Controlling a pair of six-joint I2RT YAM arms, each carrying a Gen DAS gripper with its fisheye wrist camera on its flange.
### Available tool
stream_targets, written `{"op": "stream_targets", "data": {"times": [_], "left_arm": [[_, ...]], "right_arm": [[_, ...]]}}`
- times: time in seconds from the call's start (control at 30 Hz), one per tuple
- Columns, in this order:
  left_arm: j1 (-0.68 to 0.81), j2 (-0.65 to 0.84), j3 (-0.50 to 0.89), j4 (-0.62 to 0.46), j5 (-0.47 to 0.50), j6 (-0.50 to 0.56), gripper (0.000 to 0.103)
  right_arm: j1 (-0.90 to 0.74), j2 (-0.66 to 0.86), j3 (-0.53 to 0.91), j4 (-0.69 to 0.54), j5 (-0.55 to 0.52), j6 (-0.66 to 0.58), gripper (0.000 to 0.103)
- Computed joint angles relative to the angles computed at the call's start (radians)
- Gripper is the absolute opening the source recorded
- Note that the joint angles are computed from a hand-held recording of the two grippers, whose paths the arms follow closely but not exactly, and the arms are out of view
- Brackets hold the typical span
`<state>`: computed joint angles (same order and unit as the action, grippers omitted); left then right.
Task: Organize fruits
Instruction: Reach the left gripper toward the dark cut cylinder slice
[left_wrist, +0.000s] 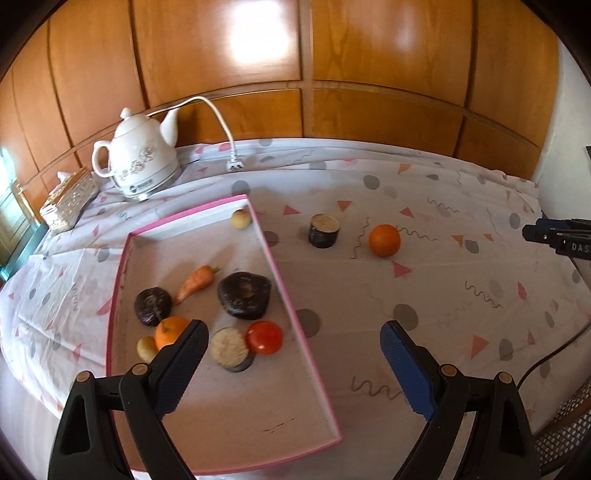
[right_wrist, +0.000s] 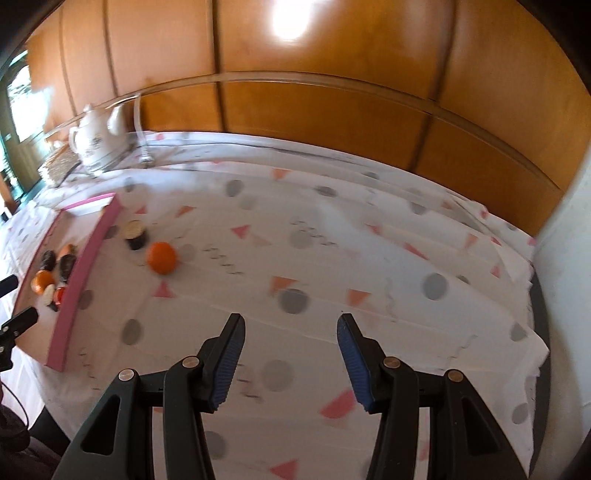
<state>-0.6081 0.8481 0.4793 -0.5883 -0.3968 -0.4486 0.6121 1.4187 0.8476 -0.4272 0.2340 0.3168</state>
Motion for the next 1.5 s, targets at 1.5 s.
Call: {"op": "stream_targets", "data": {"times": [1.5], "left_arm": [[0.298,0.804,0.433,0.272,0.299,0.254,0.064]], "right_arm": [[-0.744,-0.094,-0.180,-0.018,-0.075,0.261,0.053]]}}
